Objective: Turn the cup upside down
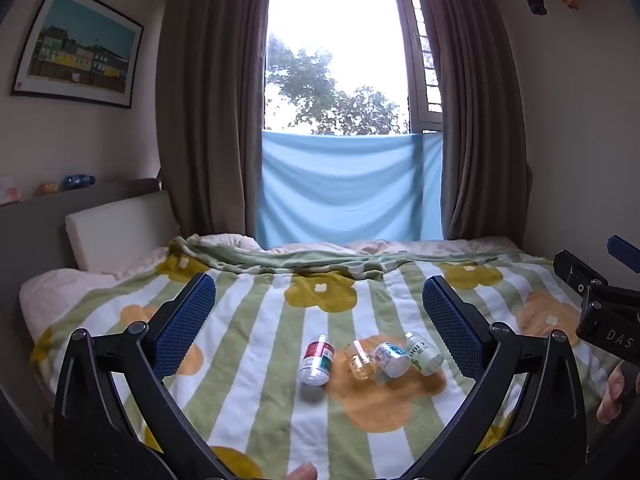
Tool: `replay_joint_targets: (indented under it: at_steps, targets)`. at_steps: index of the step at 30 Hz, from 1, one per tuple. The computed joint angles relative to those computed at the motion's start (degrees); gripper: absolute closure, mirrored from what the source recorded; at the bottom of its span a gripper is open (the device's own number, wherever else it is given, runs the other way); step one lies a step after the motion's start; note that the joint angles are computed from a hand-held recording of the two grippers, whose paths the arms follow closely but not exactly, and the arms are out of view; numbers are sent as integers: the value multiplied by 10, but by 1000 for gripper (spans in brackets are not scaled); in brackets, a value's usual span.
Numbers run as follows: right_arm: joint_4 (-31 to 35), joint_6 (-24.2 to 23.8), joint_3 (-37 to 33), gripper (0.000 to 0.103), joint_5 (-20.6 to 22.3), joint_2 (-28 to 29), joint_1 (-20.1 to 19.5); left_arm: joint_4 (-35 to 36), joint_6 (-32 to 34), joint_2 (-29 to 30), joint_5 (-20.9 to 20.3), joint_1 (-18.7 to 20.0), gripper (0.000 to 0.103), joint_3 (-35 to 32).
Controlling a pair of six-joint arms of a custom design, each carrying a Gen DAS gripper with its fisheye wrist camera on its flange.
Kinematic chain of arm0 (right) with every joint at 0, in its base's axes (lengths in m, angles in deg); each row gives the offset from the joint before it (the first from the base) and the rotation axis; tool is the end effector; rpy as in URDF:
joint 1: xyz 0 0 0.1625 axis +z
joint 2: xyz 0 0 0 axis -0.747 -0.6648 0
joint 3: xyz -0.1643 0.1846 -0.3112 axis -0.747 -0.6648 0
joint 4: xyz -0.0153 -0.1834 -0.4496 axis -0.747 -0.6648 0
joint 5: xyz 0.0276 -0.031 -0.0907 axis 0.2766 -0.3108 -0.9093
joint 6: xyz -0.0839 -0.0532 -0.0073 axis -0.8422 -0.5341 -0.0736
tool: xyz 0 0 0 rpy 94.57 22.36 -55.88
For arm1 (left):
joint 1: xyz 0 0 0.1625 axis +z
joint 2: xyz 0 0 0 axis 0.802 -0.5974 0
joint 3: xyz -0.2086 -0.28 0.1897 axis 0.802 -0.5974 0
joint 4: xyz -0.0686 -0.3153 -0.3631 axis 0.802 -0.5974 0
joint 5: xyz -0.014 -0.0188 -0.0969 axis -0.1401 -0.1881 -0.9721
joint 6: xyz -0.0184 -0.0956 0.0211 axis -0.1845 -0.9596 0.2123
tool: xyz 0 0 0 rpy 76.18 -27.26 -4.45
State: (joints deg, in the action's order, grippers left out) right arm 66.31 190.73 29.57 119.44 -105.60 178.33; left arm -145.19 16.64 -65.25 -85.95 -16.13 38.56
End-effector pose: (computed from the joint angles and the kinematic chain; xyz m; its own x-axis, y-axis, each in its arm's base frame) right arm 0.4954 -0.4818 0.1365 -0.7017 -0.1338 0.6998 -0.7124 0.1457 -0.6865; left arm -0.2024 -0.4376 0.4693 -0.6681 -0.2187 -0.7112 0.6902 0.1750 -0.7021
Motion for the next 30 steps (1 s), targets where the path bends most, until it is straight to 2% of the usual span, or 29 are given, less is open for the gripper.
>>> replay_joint_targets:
  at_steps: [4,7,14,17,23,30]
  targets:
    - [2,-1,-1,0,3,2,0,-47,41,13,9,-4,0,-9]
    - [5,-3,-13,0,6,6,-1,-12,-1,-3,-11,-3,0,6]
    - [1,5,1,0,1,-9,-4,-12,11,-2,-14,-2,0,5]
    - [-24,-9,7,0,13,-6,-1,-10,12,-3,-14,-2,0,5]
    - [-20,-15,-2,0,23,2,-3,-13,19,2,-3,-3,0,0]
    - [-3,-6,-8,0,22,6,-2,32,-31,-16,-11,-1,0,9]
